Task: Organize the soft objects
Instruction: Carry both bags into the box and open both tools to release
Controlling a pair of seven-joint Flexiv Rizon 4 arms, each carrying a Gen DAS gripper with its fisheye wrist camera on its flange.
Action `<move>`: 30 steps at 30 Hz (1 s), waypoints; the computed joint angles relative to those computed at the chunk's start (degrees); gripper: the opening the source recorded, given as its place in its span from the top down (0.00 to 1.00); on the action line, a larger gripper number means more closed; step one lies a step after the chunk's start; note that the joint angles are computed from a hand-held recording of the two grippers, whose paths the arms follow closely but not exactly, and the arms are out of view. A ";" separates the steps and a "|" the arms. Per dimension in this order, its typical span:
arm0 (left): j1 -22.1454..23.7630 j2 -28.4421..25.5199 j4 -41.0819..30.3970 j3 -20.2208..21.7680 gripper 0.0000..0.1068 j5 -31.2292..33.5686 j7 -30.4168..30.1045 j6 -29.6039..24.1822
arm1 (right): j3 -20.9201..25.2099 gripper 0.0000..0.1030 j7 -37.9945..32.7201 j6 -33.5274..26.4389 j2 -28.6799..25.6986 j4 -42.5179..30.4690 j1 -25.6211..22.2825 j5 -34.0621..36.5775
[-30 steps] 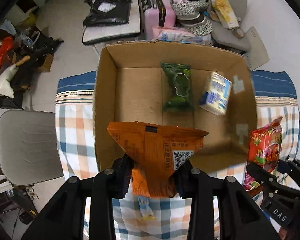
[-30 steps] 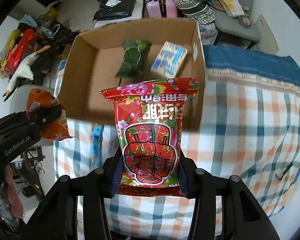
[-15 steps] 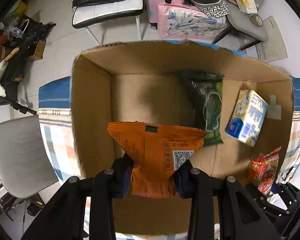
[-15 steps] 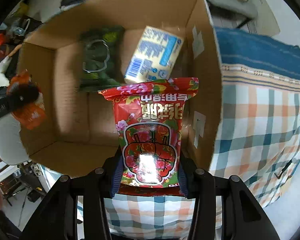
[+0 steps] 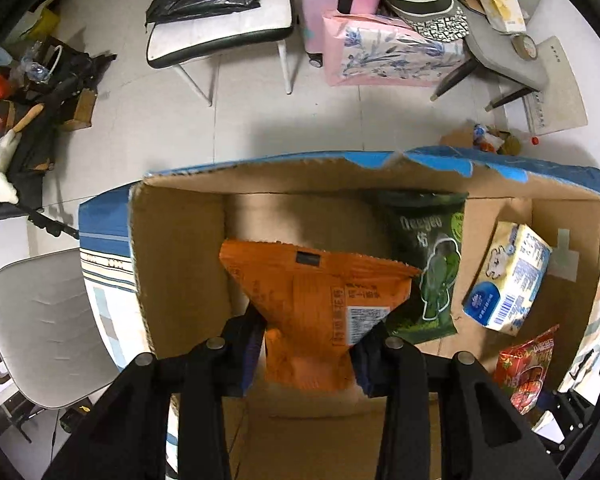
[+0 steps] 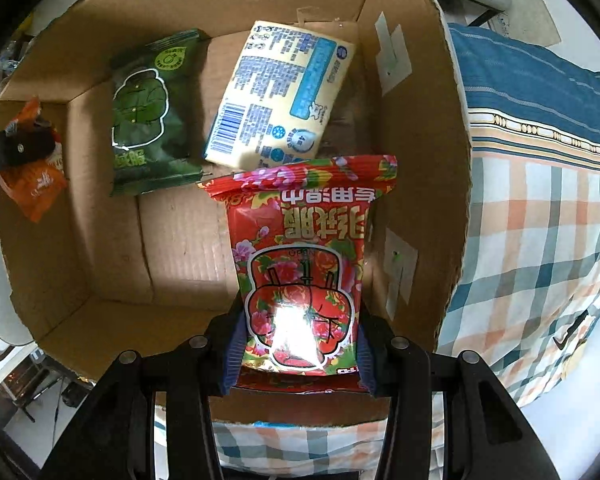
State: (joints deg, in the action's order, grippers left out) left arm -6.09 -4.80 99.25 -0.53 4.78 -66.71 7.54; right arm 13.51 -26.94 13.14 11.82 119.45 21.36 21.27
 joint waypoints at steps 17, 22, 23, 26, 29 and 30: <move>1.97 4.97 1.15 1.30 0.25 -4.74 0.85 0.46 | 0.04 0.36 -0.02 -2.34 1.10 -2.36 0.00 -0.91; 2.79 9.39 3.79 2.14 0.12 -7.36 3.04 0.60 | 0.54 0.29 1.23 -3.58 1.87 -3.86 0.59 -1.84; 2.81 10.34 4.35 2.09 0.12 -7.19 3.29 1.06 | 0.68 0.23 1.42 -3.56 2.30 -4.04 0.70 -1.95; 3.05 14.42 7.11 2.78 0.12 -8.10 5.03 1.88 | 1.27 0.08 2.14 -3.90 3.29 -4.32 1.06 -3.51; 3.31 18.87 9.99 3.61 0.12 -8.78 7.11 2.41 | 2.21 0.04 3.45 -4.04 4.68 -4.57 1.64 -5.34; 3.44 20.21 10.90 3.74 0.12 -8.73 7.46 2.78 | 2.60 0.04 4.00 -4.41 5.05 -4.84 1.95 -6.08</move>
State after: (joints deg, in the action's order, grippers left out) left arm -2.64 15.41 110.15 3.21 -3.95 -59.24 10.32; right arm 16.10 -22.94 8.73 16.87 114.60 23.31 15.19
